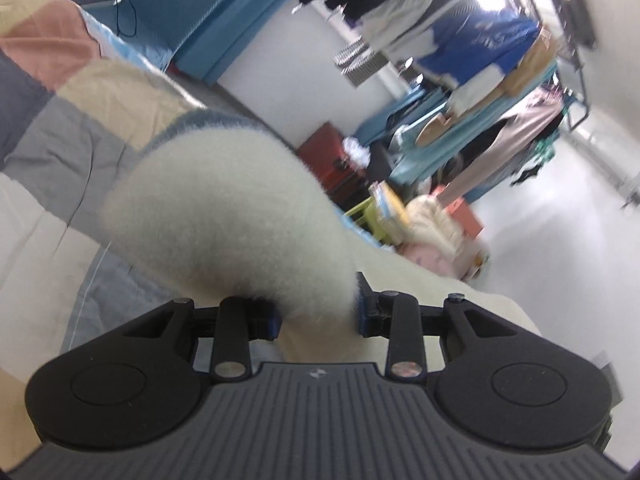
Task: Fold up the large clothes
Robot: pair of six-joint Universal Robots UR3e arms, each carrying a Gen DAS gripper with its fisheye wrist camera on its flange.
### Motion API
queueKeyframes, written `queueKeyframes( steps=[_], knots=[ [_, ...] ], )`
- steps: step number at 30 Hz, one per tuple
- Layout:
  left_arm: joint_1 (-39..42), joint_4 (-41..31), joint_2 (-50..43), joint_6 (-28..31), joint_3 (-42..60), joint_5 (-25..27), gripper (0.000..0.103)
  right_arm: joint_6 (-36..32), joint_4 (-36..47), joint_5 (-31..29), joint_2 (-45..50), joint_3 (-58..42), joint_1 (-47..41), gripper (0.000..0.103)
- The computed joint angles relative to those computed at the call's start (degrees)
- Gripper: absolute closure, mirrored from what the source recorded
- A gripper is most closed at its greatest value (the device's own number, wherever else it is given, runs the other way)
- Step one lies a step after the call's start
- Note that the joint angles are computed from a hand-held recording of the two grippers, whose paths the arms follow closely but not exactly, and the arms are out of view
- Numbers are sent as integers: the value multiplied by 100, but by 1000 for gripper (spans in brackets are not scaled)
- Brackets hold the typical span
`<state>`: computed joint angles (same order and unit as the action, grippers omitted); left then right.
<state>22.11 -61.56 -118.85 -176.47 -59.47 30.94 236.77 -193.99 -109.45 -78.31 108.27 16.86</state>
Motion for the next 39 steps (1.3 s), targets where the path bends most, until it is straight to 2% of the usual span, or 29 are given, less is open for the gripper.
queueKeyframes(
  steps=[8, 14, 16, 19, 23, 26, 33, 36, 39],
  knots=[
    [-374, 414, -907, 291, 35, 726, 64, 584, -1228, 355, 898, 881, -173, 51],
    [-284, 1459, -648, 836, -1170, 593, 60, 1269, -2775, 173, 1628, 1652, -5, 49],
    [-255, 1754, -552, 996, -1571, 602, 57, 1429, -3052, 41, 1825, 1763, 126, 46],
    [-160, 1531, -438, 1554, -1824, 679, 46, 1453, -3550, -65, 2140, 1840, 204, 44],
    [-50, 976, -346, 1806, -1796, 728, 40, 1431, -3144, -256, 2031, 1712, 300, 41],
    [73, 905, -55, 1999, -2047, 826, 33, 1640, -2638, -370, 1741, 1711, 392, 38],
    [619, 215, 1166, 3138, -2675, 851, 32, 1869, -836, -1116, 424, 1930, 1060, 36],
    [916, -445, 1780, 3711, -2659, 694, 32, 1905, -115, -1644, -170, 1870, 1460, 36],
    [1309, -1605, 2380, 4512, -2316, 363, 32, 1684, 682, -2074, -645, 1415, 1798, 36]
  ],
)
